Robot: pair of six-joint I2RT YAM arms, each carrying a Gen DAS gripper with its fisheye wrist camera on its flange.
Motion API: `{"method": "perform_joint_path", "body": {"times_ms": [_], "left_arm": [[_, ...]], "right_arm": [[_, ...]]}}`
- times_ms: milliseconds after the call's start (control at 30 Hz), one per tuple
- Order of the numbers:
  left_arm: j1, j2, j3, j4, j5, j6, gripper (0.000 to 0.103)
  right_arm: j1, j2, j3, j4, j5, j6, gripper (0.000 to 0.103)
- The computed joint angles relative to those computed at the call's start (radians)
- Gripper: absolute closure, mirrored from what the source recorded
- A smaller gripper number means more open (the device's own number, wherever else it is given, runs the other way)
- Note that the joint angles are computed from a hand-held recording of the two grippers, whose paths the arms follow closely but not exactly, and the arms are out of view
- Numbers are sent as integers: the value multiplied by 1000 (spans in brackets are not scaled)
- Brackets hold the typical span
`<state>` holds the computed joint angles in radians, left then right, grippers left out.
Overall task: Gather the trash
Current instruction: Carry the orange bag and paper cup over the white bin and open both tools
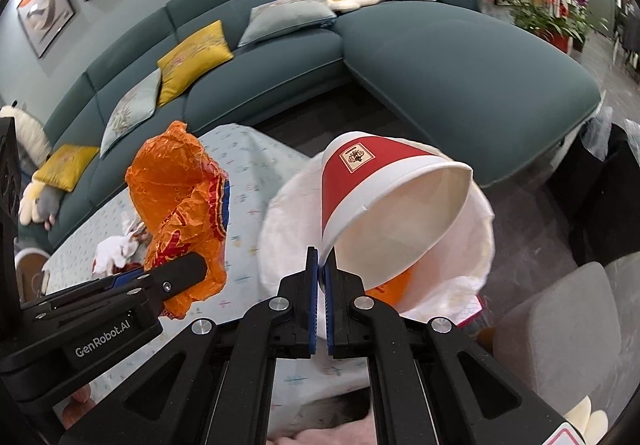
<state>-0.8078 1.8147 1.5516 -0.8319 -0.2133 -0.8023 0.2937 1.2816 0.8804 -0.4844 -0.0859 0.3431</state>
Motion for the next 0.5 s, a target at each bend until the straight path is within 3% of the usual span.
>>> {"method": "perform_joint_path", "body": {"times_ms": [333, 433, 500], "left_arm": [[-30, 148, 173, -41, 10, 35, 74], [-34, 166, 199, -43, 0, 41, 67], [-39, 176, 217, -54, -29, 38, 52]], "right_arm": [[-125, 27, -3, 15, -65, -72, 100], [-141, 64, 22, 18, -80, -82, 100], [-144, 73, 28, 17, -77, -88, 96]]}}
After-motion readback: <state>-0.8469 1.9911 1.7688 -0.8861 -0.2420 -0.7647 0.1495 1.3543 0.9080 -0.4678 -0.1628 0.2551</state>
